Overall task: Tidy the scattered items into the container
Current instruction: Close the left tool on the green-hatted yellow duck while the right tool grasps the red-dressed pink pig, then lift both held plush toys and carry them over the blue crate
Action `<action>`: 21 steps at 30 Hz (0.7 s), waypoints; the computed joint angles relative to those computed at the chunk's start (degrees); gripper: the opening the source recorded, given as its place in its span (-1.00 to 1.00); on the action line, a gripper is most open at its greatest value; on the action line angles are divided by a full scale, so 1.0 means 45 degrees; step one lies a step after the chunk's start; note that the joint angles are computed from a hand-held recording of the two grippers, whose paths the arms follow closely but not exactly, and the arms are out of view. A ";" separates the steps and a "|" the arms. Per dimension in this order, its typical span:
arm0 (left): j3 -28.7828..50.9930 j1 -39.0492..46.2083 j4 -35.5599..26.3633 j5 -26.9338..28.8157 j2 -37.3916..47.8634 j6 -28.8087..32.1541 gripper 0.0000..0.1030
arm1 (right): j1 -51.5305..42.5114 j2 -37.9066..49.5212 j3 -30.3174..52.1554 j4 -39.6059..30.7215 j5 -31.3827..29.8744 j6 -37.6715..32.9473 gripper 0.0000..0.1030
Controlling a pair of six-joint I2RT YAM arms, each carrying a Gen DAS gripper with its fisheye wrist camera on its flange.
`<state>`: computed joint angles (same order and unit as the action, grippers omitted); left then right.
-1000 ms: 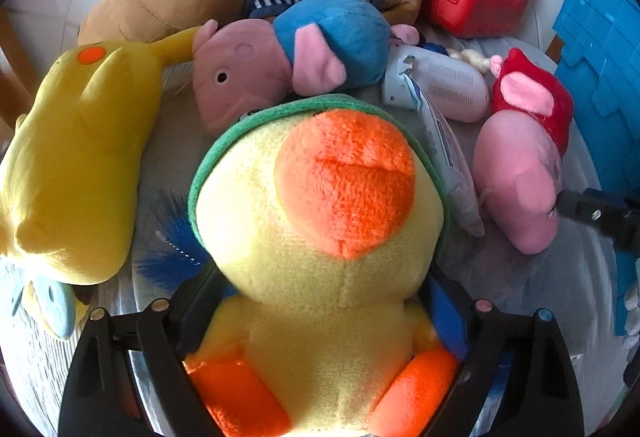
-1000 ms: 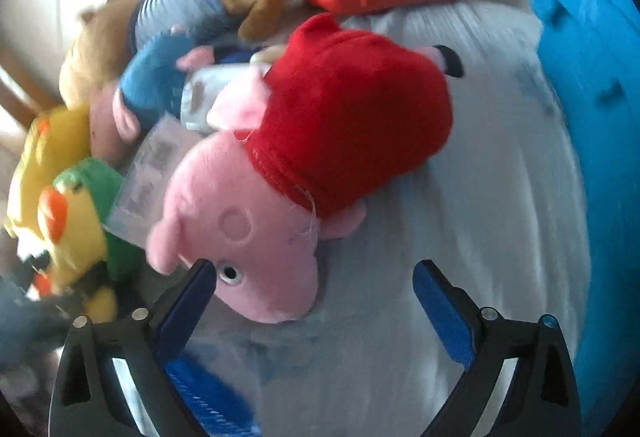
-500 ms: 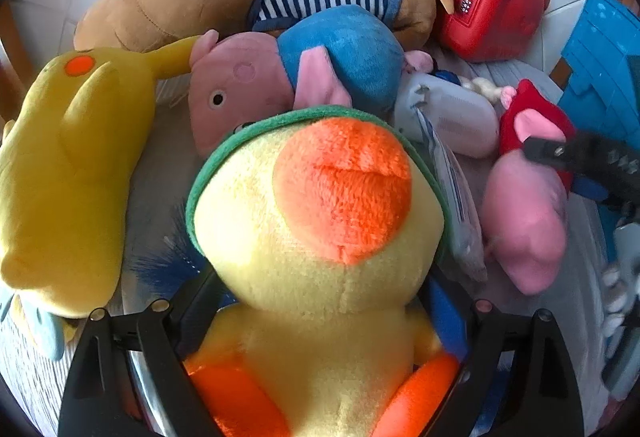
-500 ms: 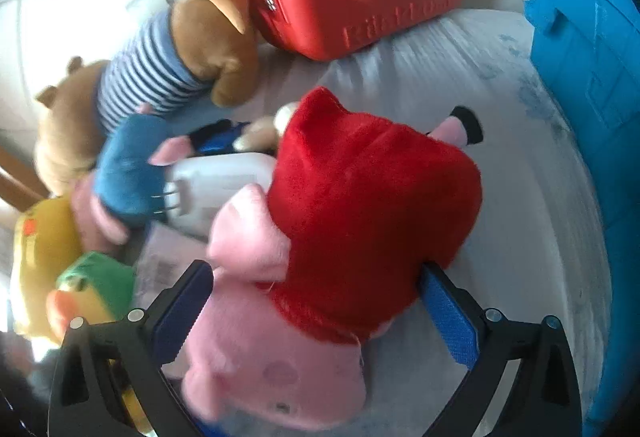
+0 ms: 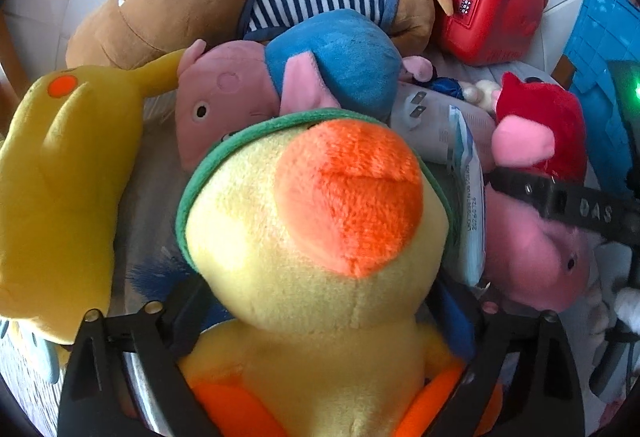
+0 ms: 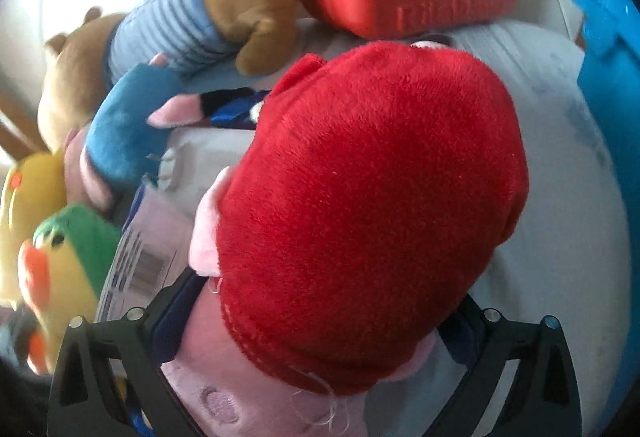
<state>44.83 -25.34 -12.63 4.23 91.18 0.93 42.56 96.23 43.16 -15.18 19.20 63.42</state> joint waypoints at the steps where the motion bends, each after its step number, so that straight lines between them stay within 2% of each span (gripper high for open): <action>1: -0.0091 0.0088 -0.0144 0.0090 -0.0241 -0.0027 0.69 | 0.0263 -0.0217 -0.0059 -0.0194 0.0140 0.0042 0.88; 2: -0.0172 0.0135 -0.0342 0.0099 -0.0503 -0.0036 0.67 | 0.0681 -0.0563 -0.0176 -0.0500 0.0487 0.0293 0.87; 4: -0.0326 0.0187 -0.0776 0.0051 -0.1057 -0.0046 0.62 | 0.1700 -0.0865 0.0246 -0.2119 0.1218 0.0815 0.85; 9: -0.0860 0.0094 -0.2280 -0.0040 -0.3234 0.0141 0.60 | 0.3787 -0.1644 0.1023 -0.4684 0.1647 0.2139 0.64; 11: -0.0998 0.0077 -0.3238 0.0156 -0.4483 0.0173 0.60 | 0.4732 -0.1977 0.1437 -0.5746 0.1856 0.2960 0.55; 15: -0.1246 -0.0007 -0.5027 0.0147 -0.6935 0.0211 0.60 | 0.6404 -0.2251 0.2252 -0.7364 0.2133 0.4408 0.49; 21: -0.0818 0.0058 -0.8032 0.0207 -1.0268 0.0171 0.60 | 0.9143 -0.2116 0.4270 -1.0698 0.3197 0.7338 0.49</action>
<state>41.15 -25.08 -48.78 5.16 44.97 1.70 83.70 86.70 62.38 -63.32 33.59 96.44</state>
